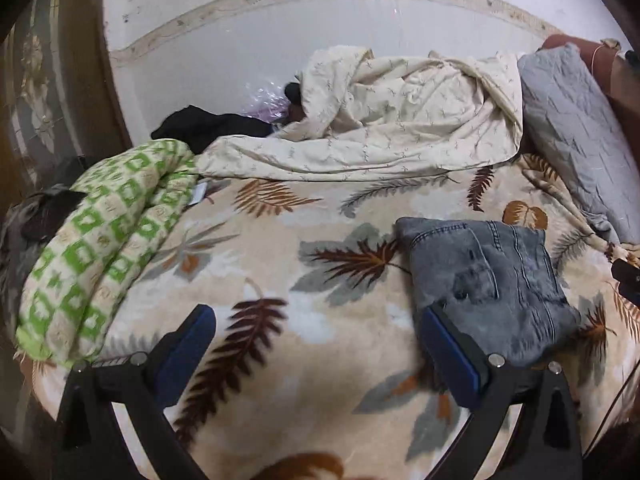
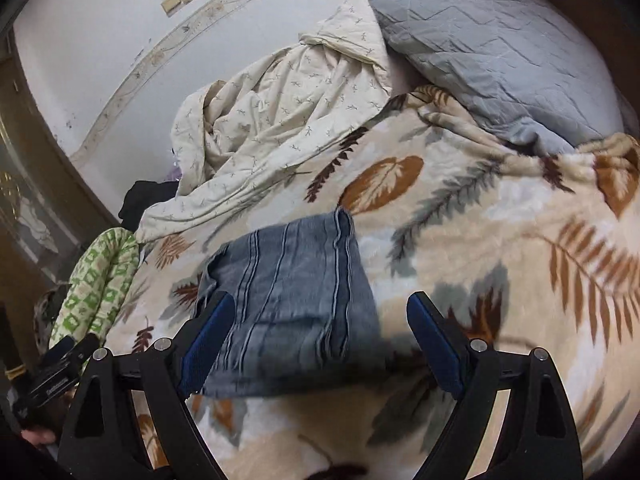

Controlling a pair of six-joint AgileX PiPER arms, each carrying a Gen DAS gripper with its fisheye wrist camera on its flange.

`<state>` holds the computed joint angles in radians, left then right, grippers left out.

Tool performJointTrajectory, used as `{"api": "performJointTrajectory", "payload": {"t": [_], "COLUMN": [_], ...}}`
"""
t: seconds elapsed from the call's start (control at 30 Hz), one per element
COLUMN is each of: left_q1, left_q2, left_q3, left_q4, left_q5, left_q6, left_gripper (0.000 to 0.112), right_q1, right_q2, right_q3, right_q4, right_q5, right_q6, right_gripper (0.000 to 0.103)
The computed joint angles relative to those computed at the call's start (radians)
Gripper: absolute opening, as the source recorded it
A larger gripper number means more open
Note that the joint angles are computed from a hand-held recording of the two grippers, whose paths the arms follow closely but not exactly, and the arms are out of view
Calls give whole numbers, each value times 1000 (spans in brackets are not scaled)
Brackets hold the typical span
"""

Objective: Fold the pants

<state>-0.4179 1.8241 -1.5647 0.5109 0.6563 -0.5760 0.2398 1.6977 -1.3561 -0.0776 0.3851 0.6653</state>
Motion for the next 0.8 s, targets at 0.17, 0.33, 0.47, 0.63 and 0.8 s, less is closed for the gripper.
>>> {"api": "performJointTrajectory", "payload": {"t": [0.17, 0.33, 0.47, 0.63, 0.8], "left_q1": [22, 27, 43, 85, 110], "left_q2": [214, 394, 468, 492, 541], "left_q3": [-335, -585, -657, -656, -741], "left_q4": [-242, -309, -407, -685, -881], "left_q5": [141, 246, 259, 257, 362], "left_q6": [191, 190, 262, 522, 651], "left_gripper": [103, 103, 103, 103, 103], "right_q1": [-87, -156, -192, -234, -277], "right_q2": [124, 223, 301, 342, 390], "right_q3": [-148, -223, -312, -357, -409], "right_q4": [302, 507, 721, 835, 895], "right_q5": [36, 54, 173, 254, 323], "right_q6": [-322, -474, -644, -701, -699], "right_gripper": [88, 88, 88, 88, 88]}}
